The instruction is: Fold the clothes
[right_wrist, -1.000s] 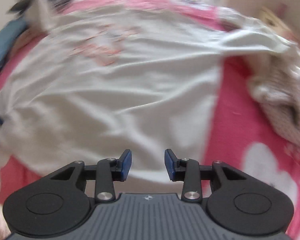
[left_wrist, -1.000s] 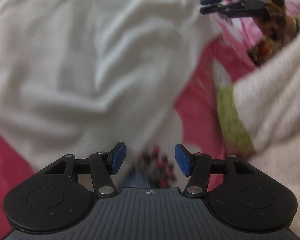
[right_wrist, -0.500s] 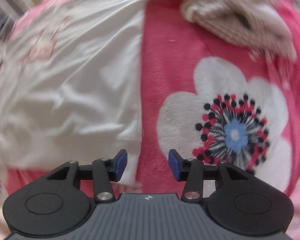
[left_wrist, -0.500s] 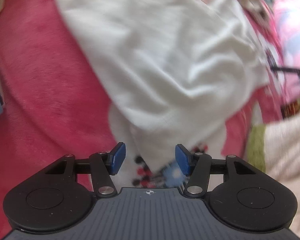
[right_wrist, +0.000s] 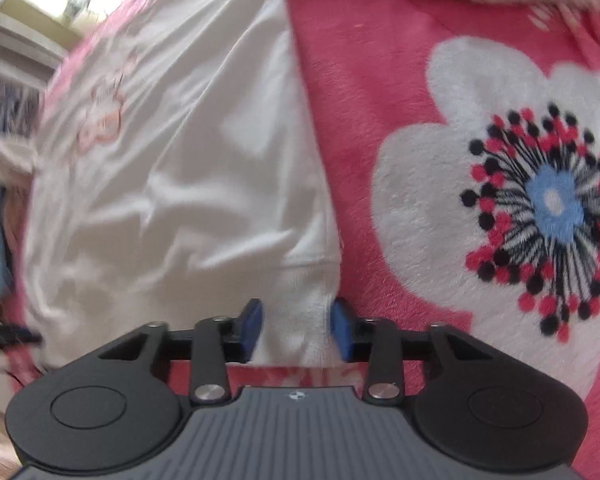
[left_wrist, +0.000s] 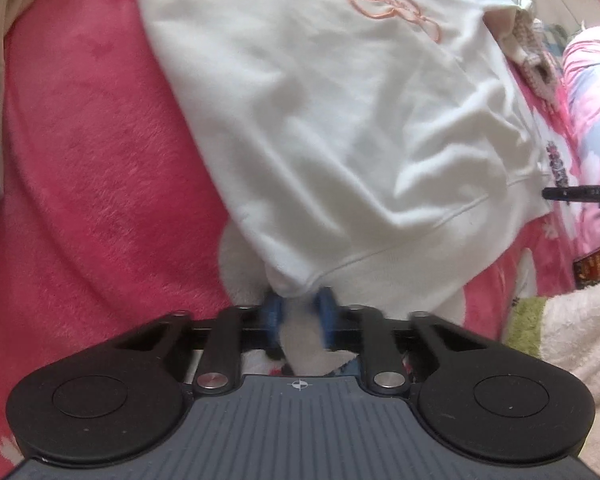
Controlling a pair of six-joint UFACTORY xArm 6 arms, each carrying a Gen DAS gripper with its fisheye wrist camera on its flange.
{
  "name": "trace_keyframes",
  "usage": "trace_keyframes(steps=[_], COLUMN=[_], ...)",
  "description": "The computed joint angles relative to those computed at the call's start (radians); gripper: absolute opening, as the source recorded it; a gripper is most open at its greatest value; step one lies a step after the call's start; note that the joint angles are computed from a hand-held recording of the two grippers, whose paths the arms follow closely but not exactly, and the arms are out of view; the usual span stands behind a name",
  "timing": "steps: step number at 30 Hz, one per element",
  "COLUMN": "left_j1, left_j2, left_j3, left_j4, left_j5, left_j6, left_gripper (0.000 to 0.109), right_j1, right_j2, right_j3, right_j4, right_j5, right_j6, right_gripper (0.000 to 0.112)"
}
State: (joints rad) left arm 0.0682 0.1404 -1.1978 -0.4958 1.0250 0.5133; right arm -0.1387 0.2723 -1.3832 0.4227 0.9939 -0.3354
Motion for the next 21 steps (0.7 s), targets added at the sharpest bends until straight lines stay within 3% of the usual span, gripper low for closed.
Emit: trace_keyframes(steps=[1, 2, 7, 10, 13, 17, 21], left_j1=[-0.013, -0.007, 0.050, 0.040, 0.031, 0.049, 0.021], left_j2=[-0.011, -0.015, -0.011, 0.016, 0.049, 0.027, 0.024], left_j3=[0.012, 0.004, -0.071, -0.091, -0.112, -0.120, -0.073], left_j4=[0.021, 0.018, -0.028, 0.003, 0.015, -0.011, 0.063], left_j5=[-0.022, -0.007, 0.135, 0.179, 0.187, 0.196, 0.166], left_j6=[0.001, 0.000, 0.005, 0.005, -0.009, 0.044, 0.052], left_gripper=[0.005, 0.003, 0.001, 0.001, 0.001, 0.001, 0.001], right_j1=[0.004, 0.005, -0.008, -0.014, -0.002, -0.008, 0.003], right_j2=[-0.005, -0.010, -0.037, -0.014, 0.021, -0.011, -0.001], right_j3=[-0.002, -0.006, -0.088, -0.152, -0.173, -0.173, -0.114], right_j4=[-0.006, -0.003, 0.015, -0.048, -0.131, -0.097, -0.276], right_j5=[-0.001, -0.001, 0.067, 0.134, 0.170, 0.155, 0.140], right_j6=[-0.004, -0.006, -0.079, -0.066, -0.026, -0.043, 0.030], right_gripper=[0.009, 0.006, 0.006, 0.006, 0.005, 0.004, 0.002])
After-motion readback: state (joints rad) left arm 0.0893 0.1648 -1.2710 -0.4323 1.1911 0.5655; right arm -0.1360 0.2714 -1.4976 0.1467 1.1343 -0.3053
